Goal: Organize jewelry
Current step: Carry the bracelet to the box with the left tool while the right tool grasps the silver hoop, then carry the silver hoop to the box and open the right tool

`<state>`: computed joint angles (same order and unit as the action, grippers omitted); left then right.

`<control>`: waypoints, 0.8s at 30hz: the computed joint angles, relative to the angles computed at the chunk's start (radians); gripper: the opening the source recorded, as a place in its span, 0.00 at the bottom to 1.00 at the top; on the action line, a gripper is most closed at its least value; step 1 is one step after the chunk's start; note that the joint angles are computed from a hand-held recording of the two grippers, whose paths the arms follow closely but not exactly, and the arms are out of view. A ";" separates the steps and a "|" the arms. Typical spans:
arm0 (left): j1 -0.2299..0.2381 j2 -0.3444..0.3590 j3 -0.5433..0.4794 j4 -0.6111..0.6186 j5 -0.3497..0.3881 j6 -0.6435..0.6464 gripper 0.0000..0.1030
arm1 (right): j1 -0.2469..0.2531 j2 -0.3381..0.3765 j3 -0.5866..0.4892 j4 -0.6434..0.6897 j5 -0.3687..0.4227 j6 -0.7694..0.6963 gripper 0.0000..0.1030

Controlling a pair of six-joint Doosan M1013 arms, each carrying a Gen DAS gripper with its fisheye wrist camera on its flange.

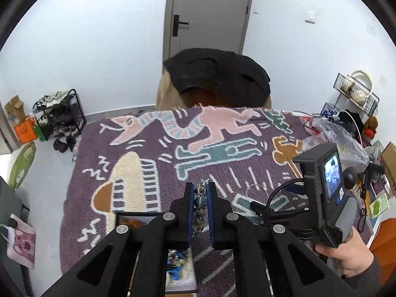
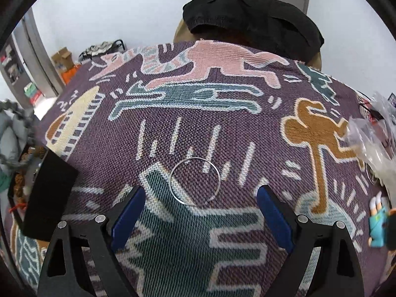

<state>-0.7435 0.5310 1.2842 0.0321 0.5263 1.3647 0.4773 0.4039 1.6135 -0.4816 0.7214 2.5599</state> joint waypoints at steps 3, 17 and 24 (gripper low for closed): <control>0.012 -0.005 0.007 0.002 -0.001 -0.010 0.10 | -0.002 0.018 -0.021 0.005 0.017 -0.022 0.83; 0.045 -0.034 0.058 -0.036 -0.019 0.033 0.10 | -0.017 0.046 -0.055 0.104 0.042 -0.178 0.49; 0.058 -0.030 0.067 -0.101 0.009 0.089 0.10 | -0.010 0.031 -0.054 0.102 0.041 -0.173 0.48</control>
<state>-0.6859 0.5007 1.3508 -0.0684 0.5348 1.4534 0.4677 0.4348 1.5590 -0.3792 0.7624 2.3867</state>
